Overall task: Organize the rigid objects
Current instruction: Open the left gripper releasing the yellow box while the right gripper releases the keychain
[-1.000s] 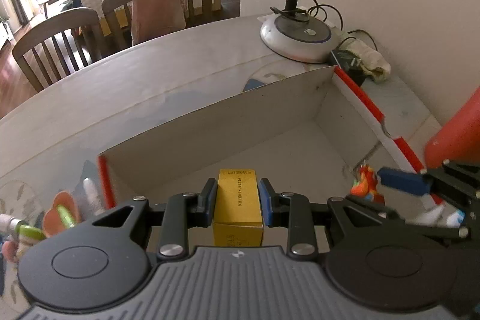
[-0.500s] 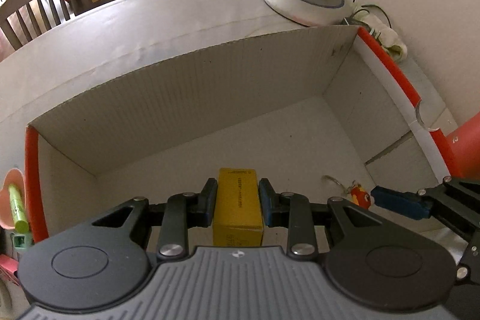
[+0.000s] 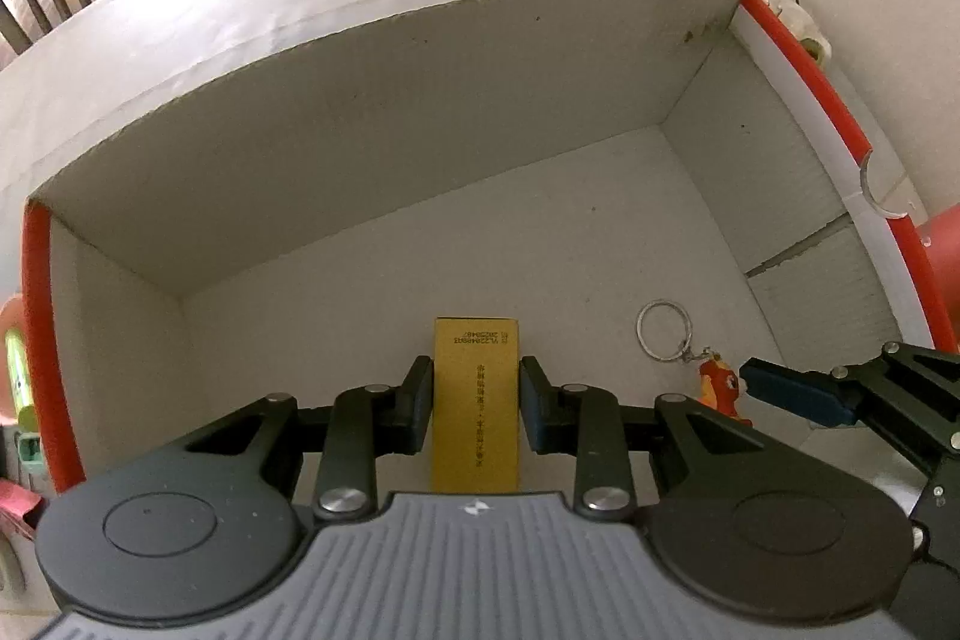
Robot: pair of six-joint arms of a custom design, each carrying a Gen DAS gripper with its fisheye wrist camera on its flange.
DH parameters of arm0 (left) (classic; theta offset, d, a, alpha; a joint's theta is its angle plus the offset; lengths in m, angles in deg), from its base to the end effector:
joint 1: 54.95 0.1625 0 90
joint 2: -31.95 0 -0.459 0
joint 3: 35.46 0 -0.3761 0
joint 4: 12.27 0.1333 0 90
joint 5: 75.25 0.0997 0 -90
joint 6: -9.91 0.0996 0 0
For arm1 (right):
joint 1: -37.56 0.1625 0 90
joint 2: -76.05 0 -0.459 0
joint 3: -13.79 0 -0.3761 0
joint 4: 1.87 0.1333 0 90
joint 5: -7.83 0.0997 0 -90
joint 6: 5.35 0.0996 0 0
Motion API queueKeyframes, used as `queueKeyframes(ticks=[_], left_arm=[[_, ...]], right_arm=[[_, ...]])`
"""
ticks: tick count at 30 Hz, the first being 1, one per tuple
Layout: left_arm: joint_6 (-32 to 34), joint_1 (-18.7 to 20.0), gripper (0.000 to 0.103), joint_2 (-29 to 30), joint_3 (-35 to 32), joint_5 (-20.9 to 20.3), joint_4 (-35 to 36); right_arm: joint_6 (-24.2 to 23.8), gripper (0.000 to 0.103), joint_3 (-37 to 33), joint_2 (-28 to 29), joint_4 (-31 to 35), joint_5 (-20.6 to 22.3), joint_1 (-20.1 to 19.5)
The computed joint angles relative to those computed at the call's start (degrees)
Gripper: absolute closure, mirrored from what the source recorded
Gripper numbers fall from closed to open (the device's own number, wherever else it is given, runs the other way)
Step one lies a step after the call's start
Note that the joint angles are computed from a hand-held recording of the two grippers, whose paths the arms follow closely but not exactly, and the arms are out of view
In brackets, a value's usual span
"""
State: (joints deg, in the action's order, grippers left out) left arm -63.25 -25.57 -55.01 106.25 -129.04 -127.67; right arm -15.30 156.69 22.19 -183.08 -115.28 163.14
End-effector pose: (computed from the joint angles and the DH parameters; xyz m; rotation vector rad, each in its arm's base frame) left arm -0.1575 -0.3092 0.1948 -0.0577 2.4019 -0.4738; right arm 0.2851 -0.2630 0.0775 0.9841 -2.3826 0.2176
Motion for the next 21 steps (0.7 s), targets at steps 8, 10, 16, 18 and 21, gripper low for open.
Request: queueKeyframes(ticks=[8, 10, 16, 18, 21], left_arm=[[-3.48, -4.29, 0.074, -3.7, 0.61, -0.37, 3.47], [-4.91, -6.18, 0.074, -5.09, 0.58, -0.16, 5.84], [-9.54, -11.27, 0.074, -8.88, 0.54, 1.21, 11.41], [-11.42, -13.41, 0.074, -10.41, 0.47, 1.61, 14.44], [-13.9, -15.64, 0.074, -11.13, 0.13, 2.18, 17.96]], right_arm=[[0.6, 0.051, 0.02, -2.32, 0.46, 2.06, 0.86], [1.03, 0.048, 0.2, -2.92, 0.29, 2.6, 1.3], [2.19, 0.044, 1.0, -4.87, -0.1, 4.08, 2.79], [2.61, 0.043, 1.35, -5.5, -0.31, 4.63, 3.46], [2.89, 0.042, 1.74, -6.17, -0.75, 4.97, 4.35]])
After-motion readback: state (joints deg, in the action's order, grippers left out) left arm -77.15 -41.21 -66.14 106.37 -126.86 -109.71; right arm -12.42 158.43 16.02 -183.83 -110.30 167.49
